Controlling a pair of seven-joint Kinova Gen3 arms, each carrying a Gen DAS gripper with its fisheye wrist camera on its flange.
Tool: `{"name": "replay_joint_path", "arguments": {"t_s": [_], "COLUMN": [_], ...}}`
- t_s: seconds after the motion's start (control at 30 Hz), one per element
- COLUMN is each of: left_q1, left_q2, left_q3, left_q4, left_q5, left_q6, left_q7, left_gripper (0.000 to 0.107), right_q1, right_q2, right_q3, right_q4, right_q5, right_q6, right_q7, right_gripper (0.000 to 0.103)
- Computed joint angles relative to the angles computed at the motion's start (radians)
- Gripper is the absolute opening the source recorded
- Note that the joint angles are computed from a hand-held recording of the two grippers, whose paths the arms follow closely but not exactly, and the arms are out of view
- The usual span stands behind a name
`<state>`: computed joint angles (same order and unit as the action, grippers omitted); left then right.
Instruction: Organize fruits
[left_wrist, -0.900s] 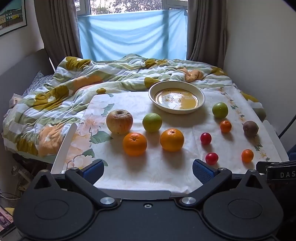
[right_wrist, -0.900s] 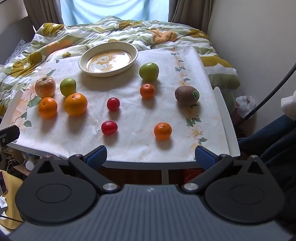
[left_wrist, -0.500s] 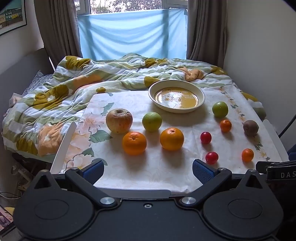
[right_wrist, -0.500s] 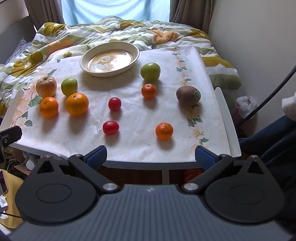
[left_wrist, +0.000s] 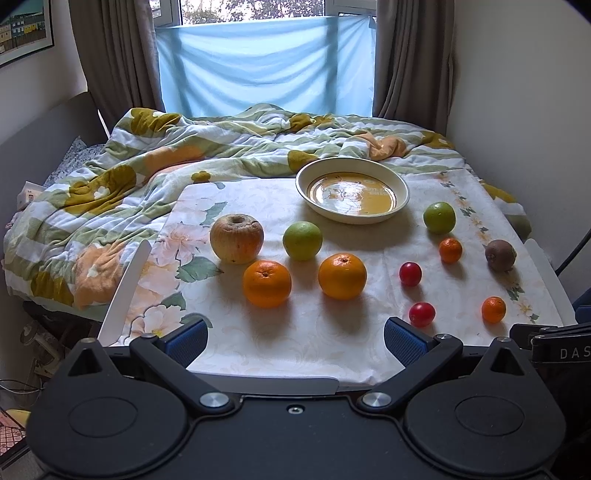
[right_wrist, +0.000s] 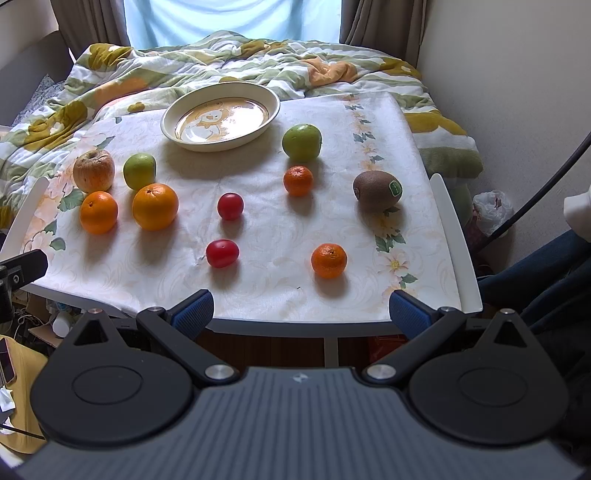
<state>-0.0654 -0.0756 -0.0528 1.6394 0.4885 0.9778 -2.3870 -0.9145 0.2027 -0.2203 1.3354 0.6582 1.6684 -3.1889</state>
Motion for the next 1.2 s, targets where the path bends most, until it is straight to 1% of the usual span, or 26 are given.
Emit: {"name": "replay_joint_path", "arguments": {"t_s": [0.4, 0.6, 0.63, 0.8, 0.97, 1.2], "left_q1": [0.005, 0.007, 0.007, 0.007, 0.006, 0.004], "left_q2": [-0.003, -0.003, -0.002, -0.002, 0.0, 0.003], "left_q3": [0.001, 0.001, 0.001, 0.002, 0.002, 0.002], "left_q4": [0.002, 0.002, 0.0, -0.001, -0.005, -0.009], "left_q5": [0.0, 0.0, 0.0, -0.001, -0.002, -0.001], "left_q6": [-0.004, -0.008, -0.007, -0.007, -0.006, -0.004], "left_q7": [-0.007, -0.007, -0.007, -0.005, -0.004, -0.004], "left_gripper": [0.103, 0.103, 0.103, 0.103, 0.103, 0.103], "right_q1": [0.004, 0.021, 0.011, 0.005, 0.017, 0.021], "right_q2": [-0.002, -0.015, -0.002, 0.005, -0.005, -0.005], "right_q3": [0.0, -0.009, -0.006, 0.0, 0.004, 0.003], "right_q4": [0.002, 0.019, 0.0, -0.015, 0.011, 0.012], "right_q5": [-0.001, -0.006, -0.003, -0.004, -0.011, -0.011], "right_q6": [-0.002, -0.008, -0.001, 0.005, -0.027, -0.031], "right_q7": [0.004, 0.006, 0.005, 0.011, 0.014, 0.016], "right_gripper": [0.103, 0.103, 0.103, 0.103, 0.103, 0.103]}}
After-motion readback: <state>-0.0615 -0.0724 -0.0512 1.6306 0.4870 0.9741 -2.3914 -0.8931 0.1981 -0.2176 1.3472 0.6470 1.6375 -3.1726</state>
